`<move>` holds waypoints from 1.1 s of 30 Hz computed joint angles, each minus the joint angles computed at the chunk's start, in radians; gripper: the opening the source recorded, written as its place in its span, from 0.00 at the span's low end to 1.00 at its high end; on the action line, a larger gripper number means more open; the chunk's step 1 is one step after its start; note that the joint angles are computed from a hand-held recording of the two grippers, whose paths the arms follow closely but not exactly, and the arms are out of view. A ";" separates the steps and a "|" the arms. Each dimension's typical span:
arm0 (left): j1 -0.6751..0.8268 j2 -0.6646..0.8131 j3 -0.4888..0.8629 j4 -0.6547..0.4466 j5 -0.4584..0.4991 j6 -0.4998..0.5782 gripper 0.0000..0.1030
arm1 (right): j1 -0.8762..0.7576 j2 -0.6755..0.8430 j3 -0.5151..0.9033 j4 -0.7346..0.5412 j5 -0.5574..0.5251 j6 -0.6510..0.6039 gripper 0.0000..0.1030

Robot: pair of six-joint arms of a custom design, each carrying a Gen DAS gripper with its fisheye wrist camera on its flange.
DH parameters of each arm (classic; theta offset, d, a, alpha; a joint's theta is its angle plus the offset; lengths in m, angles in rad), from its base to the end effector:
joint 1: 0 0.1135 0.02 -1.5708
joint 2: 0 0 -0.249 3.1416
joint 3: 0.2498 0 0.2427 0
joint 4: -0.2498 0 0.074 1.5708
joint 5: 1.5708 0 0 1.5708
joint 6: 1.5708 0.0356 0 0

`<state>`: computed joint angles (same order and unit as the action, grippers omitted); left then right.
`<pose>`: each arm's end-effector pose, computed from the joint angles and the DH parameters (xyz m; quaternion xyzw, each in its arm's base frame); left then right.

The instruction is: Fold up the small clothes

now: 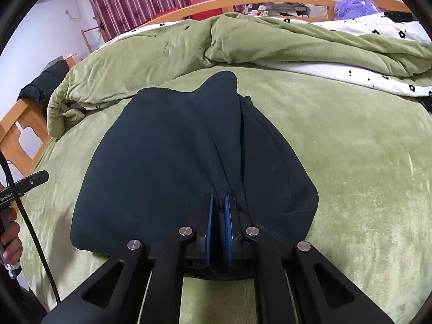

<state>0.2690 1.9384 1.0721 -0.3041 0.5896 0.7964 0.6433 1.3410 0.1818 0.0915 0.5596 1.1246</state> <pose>0.3406 0.0734 0.1101 0.3002 0.8903 -0.1487 0.3085 0.1414 0.0824 0.0732 0.2886 0.8877 0.0154 0.3585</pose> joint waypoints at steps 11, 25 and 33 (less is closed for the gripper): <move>-0.027 -0.012 -0.036 0.031 -0.015 0.001 0.56 | -0.038 -0.051 0.022 -0.053 0.010 -0.017 0.30; -0.029 -0.008 -0.040 0.040 -0.020 0.000 0.56 | -0.300 0.216 0.075 0.237 -0.187 -0.086 0.45; -0.010 0.009 -0.007 0.010 -0.010 0.008 0.56 | -0.292 0.262 0.073 0.319 -0.162 -0.127 0.11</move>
